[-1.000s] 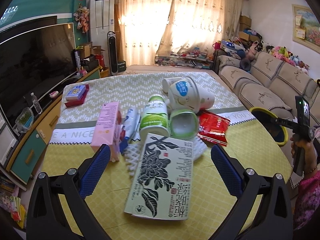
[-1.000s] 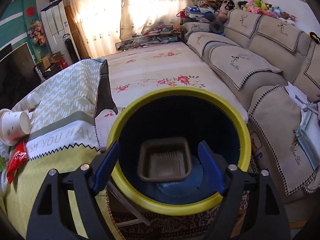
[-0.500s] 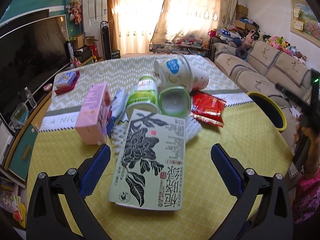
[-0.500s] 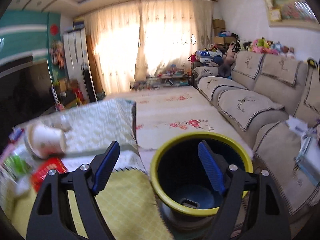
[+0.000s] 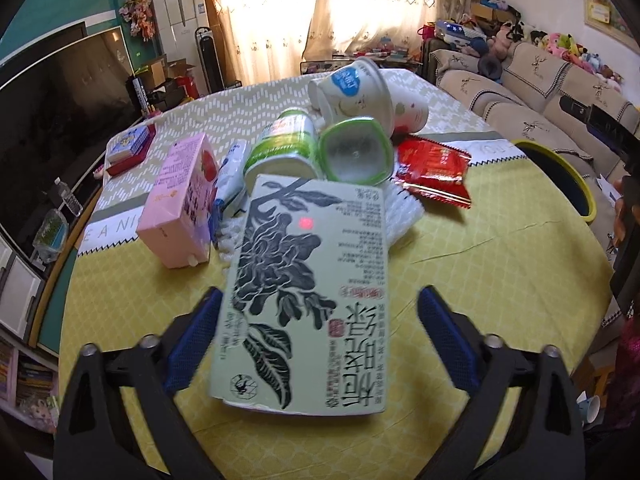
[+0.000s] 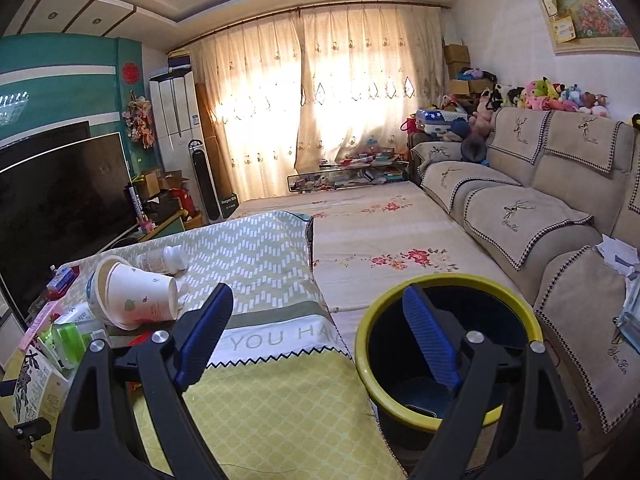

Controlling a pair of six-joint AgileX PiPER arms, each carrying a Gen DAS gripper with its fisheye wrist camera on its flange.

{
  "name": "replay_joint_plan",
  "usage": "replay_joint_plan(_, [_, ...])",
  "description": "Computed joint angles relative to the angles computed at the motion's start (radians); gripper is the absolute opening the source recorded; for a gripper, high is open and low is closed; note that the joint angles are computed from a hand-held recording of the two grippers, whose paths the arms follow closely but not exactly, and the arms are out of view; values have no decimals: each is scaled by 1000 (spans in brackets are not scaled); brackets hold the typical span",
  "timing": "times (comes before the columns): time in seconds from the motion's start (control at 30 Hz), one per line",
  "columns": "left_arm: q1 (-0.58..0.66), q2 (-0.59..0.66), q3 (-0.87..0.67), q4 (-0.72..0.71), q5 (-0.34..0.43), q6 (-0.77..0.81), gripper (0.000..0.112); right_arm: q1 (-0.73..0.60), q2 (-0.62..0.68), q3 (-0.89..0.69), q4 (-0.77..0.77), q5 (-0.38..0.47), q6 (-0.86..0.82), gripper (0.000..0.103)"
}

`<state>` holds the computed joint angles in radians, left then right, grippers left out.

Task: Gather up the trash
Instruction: 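Close the left gripper on the floral-printed carton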

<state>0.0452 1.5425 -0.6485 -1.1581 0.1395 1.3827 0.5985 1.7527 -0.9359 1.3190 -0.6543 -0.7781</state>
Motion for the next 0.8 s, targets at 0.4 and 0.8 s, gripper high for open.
replay_joint_plan(0.4, [47,50,-4,-134,34,139,74,-15,24,1,-18,23,37,82])
replay_joint_plan(0.8, [94,-166,47,-99,149,153,72,-30,-49,71,-62,0,111,82])
